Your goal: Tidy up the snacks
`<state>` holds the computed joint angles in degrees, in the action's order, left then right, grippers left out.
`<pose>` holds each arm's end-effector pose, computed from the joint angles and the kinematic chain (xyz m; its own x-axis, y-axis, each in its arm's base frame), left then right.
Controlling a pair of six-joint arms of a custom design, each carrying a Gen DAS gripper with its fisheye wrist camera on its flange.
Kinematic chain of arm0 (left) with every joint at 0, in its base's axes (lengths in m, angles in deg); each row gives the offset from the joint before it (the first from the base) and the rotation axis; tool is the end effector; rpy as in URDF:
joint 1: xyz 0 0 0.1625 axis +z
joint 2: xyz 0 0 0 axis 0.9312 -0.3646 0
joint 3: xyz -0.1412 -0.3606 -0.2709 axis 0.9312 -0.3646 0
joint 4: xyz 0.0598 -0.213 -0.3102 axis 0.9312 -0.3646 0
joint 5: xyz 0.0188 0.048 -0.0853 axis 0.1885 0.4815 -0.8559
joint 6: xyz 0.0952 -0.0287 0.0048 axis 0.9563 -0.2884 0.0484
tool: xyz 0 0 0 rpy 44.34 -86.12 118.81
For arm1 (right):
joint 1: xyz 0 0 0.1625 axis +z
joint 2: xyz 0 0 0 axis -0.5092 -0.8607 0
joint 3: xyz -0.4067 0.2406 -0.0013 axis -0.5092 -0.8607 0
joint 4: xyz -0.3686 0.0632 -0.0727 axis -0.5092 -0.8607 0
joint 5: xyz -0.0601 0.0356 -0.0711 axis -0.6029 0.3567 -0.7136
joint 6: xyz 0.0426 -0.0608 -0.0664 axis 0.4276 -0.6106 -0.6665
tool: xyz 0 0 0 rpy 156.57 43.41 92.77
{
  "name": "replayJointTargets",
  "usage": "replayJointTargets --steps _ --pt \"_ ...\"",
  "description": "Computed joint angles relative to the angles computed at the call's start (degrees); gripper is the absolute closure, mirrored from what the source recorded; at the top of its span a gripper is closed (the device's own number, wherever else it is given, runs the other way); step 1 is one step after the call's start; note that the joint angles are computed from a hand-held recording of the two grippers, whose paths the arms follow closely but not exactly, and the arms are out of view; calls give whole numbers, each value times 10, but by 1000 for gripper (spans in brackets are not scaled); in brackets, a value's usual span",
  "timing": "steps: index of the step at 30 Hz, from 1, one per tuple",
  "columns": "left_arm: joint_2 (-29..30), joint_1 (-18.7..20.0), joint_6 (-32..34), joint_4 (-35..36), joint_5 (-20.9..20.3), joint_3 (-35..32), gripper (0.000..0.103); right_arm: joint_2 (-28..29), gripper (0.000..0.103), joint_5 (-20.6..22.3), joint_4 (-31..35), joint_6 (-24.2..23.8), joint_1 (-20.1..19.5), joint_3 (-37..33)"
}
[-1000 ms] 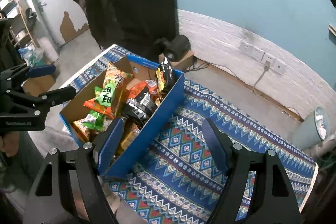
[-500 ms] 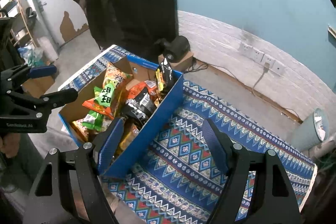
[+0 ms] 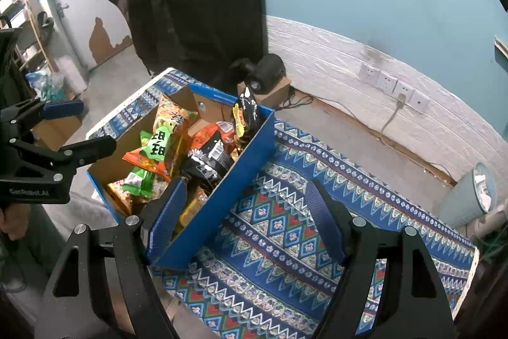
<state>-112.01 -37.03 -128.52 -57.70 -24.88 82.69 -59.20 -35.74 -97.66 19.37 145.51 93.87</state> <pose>-0.2823 -0.4311 0.3416 -0.6263 -0.2049 -0.7521 0.3566 0.7826 -0.5102 0.3512 -0.5124 0.2487 -0.5662 -0.7181 0.4047 -0.8091 0.5778 -0.1067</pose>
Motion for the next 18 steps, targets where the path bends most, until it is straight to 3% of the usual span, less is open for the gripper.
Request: replayJointTargets --steps 18 --pt "10 -3 -43 49 7 -14 9 0 25 -8 4 0 0 -1"
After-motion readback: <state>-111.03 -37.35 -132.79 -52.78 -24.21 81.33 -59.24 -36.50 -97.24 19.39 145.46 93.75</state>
